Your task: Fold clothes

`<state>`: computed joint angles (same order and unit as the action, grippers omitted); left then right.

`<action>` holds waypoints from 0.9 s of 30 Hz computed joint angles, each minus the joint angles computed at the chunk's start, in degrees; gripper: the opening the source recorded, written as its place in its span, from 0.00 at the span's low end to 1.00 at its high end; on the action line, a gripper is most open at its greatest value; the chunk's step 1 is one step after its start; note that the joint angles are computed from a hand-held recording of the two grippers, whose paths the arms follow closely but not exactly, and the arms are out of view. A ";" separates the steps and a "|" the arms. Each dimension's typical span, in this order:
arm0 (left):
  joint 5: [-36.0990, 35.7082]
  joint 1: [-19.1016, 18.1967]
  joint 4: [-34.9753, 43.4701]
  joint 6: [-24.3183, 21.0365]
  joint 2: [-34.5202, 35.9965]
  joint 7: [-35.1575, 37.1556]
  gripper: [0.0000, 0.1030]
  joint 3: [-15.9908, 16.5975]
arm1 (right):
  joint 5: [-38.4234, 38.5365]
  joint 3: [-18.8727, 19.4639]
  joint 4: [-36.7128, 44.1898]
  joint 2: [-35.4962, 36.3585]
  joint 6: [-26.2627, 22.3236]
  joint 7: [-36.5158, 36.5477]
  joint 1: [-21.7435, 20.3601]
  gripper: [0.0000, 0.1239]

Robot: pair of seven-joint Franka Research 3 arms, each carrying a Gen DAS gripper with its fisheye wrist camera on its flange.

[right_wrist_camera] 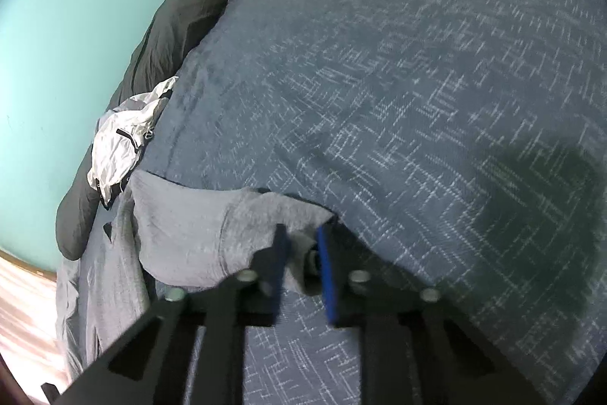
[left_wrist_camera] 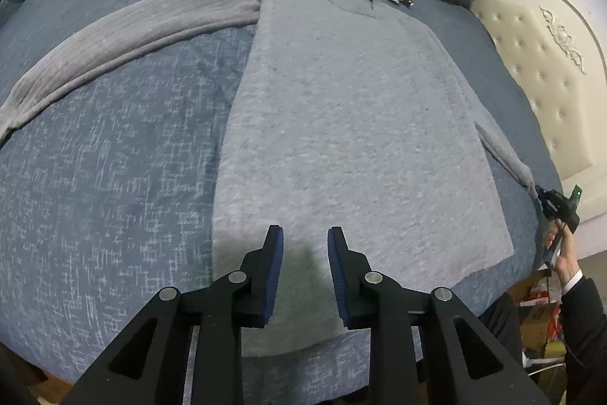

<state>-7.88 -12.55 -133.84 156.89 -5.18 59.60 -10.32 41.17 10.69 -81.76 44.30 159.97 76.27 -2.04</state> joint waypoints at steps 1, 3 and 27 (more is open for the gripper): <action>0.31 0.02 0.52 0.05 0.49 -0.10 0.26 -0.07 | -0.33 -0.14 -0.46 -0.45 0.95 -0.52 0.29 0.06; 0.35 -0.03 1.28 -0.24 1.04 0.00 0.26 -0.23 | -0.82 0.26 -1.79 -1.80 3.44 -2.90 0.36 0.04; 7.76 0.32 3.75 -5.25 2.13 -7.93 0.26 -1.32 | -5.93 -3.45 18.99 5.42 1.80 -2.38 0.94 0.03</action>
<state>-0.13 -12.23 -130.09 151.64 -3.04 51.67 -11.64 35.23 7.23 -62.77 49.72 161.77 73.90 -1.10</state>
